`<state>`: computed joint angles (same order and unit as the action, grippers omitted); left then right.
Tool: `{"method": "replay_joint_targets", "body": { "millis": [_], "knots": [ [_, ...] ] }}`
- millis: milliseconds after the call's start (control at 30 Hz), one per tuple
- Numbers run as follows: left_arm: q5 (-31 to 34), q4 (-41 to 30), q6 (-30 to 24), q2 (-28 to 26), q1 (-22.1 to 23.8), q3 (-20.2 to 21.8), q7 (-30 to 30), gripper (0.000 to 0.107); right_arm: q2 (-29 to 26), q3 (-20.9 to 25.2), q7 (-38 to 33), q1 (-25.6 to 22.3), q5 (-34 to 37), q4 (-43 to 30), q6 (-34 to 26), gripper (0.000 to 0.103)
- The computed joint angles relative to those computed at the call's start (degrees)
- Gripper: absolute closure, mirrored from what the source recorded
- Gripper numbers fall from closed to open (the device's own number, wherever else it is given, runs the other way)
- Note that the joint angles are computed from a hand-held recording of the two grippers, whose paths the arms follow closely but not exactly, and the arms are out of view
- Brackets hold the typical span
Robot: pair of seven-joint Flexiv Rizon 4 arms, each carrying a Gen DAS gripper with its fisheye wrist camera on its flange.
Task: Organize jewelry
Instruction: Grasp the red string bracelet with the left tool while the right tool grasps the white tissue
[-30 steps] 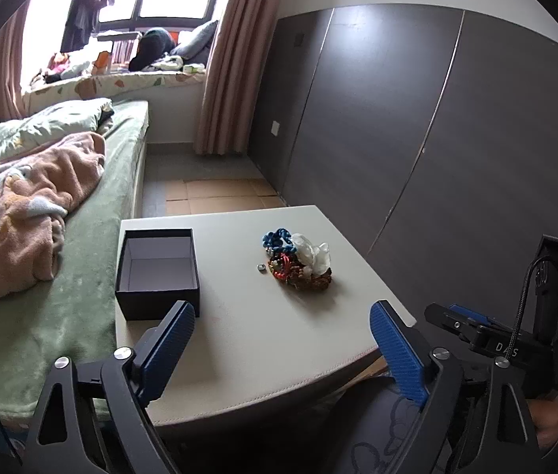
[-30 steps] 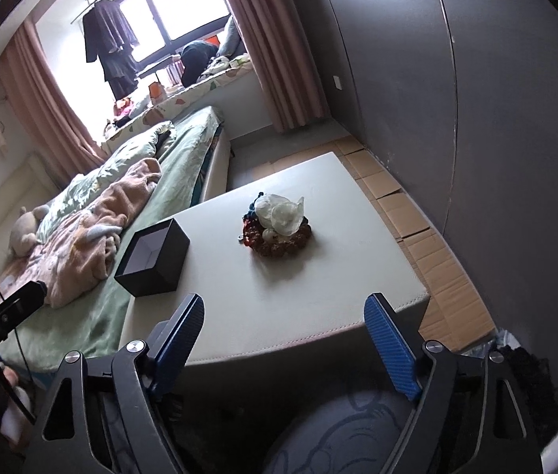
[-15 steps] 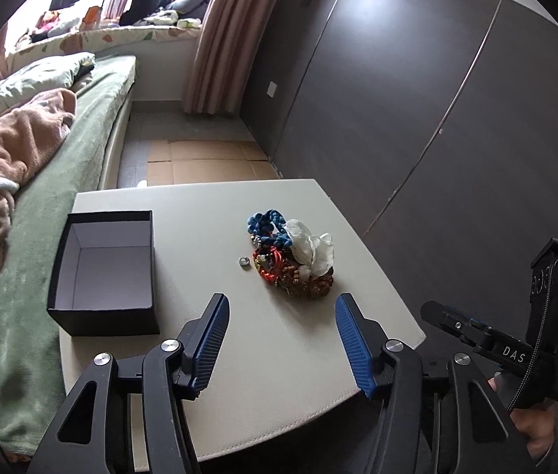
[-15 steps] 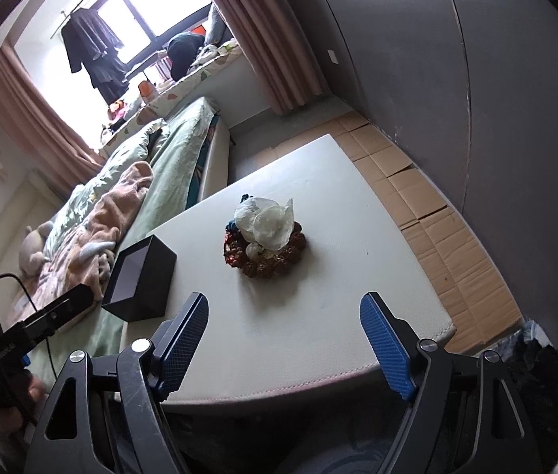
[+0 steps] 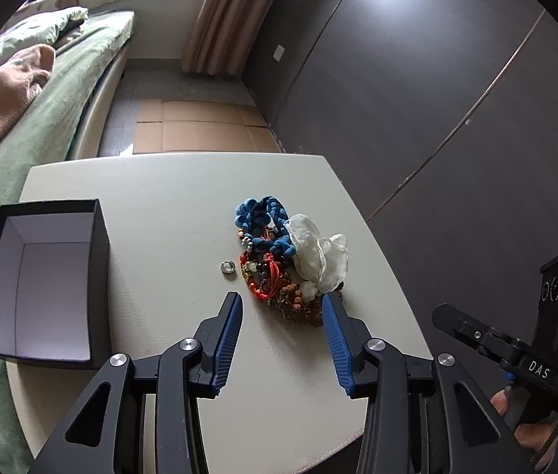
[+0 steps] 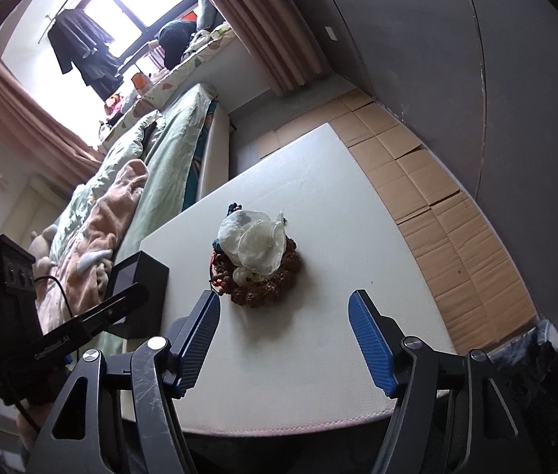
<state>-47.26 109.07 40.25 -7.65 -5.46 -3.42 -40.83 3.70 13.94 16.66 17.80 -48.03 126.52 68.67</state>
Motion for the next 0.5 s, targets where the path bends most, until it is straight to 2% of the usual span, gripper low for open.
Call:
{"method": "replay_joint_targets", "body": {
  "millis": [133, 367, 400, 467, 500],
  "knots": [
    [2.0, -2.3, -0.6, -2.6, -0.1, -0.6, -3.6, 0.065, -1.6, -0.9, -3.0, -0.1, 2.3, -0.8, 2.2, 0.036],
    [5.5, -5.4, -1.6, -6.2, -0.5, -2.0, -7.5, 0.074, -3.4, -2.0, -6.9, -0.1, 6.3, -1.5, 4.5, 0.036],
    [5.9, -5.7, -1.7, -6.6, -0.6, -2.1, -8.0, 0.077, -3.6, -2.1, -7.4, 0.0, 7.0, -1.6, 4.7, 0.036],
    [7.6, -6.7, -2.3, -7.6, -0.6, -2.1, -9.9, 0.099, -4.0, -2.1, -9.3, 0.2, 9.2, -2.0, 4.9, 0.036],
    [7.9, -6.9, -2.6, -7.8, -0.6, -2.1, -10.7, 0.101, -4.2, -2.2, -10.4, 0.4, 10.2, -2.3, 4.9, 0.036]
  ]
}}
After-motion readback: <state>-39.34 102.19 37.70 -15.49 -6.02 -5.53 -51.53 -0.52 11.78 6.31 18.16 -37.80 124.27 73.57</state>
